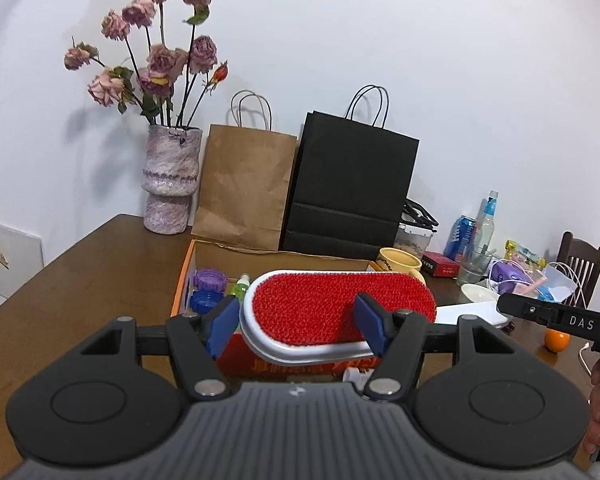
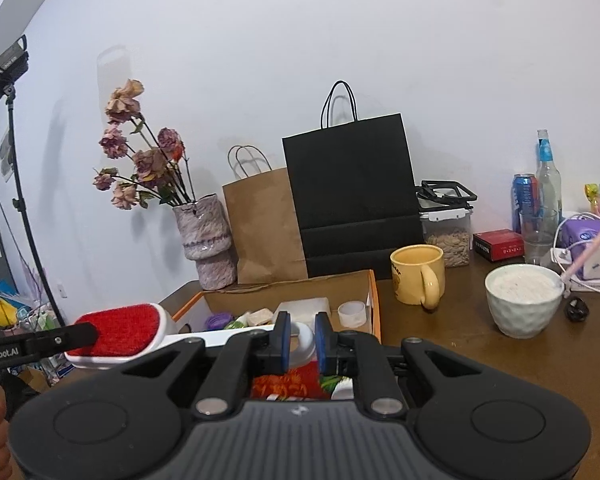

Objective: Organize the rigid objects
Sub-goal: 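Lift and carry the lint brush and base with both tools over the red box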

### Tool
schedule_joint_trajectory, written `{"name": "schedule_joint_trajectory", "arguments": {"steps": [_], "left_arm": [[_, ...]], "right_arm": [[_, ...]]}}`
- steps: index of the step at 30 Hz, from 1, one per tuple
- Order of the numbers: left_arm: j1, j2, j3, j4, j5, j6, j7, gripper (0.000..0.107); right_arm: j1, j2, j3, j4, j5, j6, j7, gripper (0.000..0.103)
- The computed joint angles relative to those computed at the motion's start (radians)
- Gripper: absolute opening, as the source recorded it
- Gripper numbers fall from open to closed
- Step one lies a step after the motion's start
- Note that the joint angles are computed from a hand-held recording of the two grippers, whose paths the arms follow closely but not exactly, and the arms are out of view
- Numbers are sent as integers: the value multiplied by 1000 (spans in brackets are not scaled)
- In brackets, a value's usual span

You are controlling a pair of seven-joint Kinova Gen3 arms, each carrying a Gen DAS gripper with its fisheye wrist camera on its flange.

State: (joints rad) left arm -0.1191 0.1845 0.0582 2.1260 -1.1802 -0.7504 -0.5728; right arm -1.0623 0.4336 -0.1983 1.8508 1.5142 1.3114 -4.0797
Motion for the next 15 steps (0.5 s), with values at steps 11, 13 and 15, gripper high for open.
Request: {"name": "schedule_joint_trajectory", "arguments": {"steps": [11, 13, 15], "left_arm": [[57, 173, 54, -249, -118, 131, 179, 64], [71, 198, 55, -288, -143, 153, 213, 64], [88, 222, 54, -325, -165, 177, 244, 64]], "right_arm": [[171, 5, 45, -19, 85, -196, 30, 13], [199, 14, 52, -33, 95, -232, 44, 13], [219, 25, 59, -46, 98, -257, 59, 13]]}}
